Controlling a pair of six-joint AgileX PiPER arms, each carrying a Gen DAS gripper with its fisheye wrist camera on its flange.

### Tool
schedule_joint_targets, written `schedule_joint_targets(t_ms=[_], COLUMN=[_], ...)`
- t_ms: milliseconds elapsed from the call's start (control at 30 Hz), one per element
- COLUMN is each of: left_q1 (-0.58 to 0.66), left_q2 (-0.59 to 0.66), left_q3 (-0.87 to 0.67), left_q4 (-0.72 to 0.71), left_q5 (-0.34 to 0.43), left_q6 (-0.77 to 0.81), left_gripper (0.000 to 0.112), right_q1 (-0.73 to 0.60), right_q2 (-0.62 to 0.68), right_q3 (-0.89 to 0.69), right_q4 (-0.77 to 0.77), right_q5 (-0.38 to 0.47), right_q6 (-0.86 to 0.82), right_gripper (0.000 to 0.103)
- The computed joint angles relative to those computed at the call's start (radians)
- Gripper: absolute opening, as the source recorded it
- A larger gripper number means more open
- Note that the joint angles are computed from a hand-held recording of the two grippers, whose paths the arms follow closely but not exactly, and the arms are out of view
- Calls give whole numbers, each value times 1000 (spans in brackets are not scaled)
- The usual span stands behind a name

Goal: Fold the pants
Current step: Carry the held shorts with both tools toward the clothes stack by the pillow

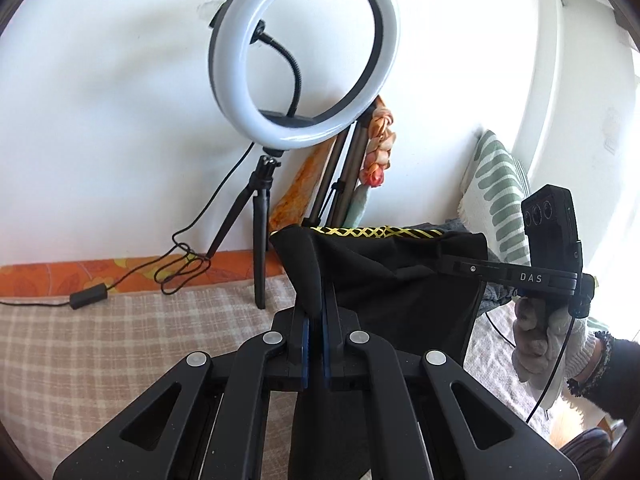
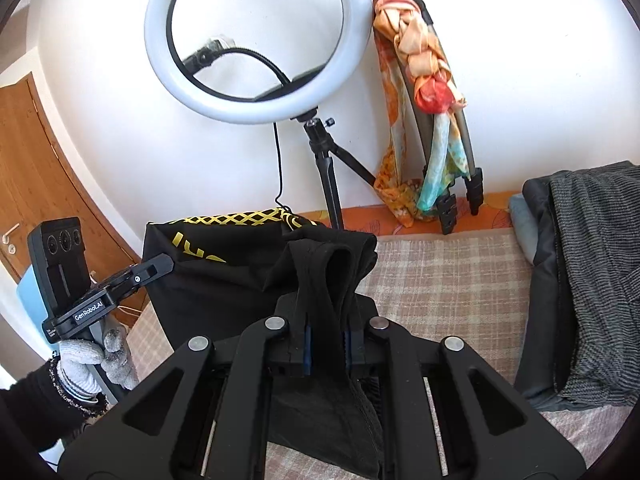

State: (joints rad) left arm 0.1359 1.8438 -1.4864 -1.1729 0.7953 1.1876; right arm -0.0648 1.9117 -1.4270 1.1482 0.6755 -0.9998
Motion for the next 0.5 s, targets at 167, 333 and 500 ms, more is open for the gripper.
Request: schedule_joint_targets(t_ms=[167,333,500], left_q1=[-35,-83,-154], left_q2=[-63,-105,-114], left_q3=[20,27,-3], left_q4=[-16,-29,-24], left_q5=[-13,-18,-14], left_q6=[17,25,-1], left_gripper=[3,3,3], right_q1=[-10,-63,-161], right_q2=[-128,-220,-312], right_q3=[111,170,227], right_q4=[57,63,66], right_q5=[-35,-28,15], right_q6=[-52,-70,-88], right_gripper=[11,11,11])
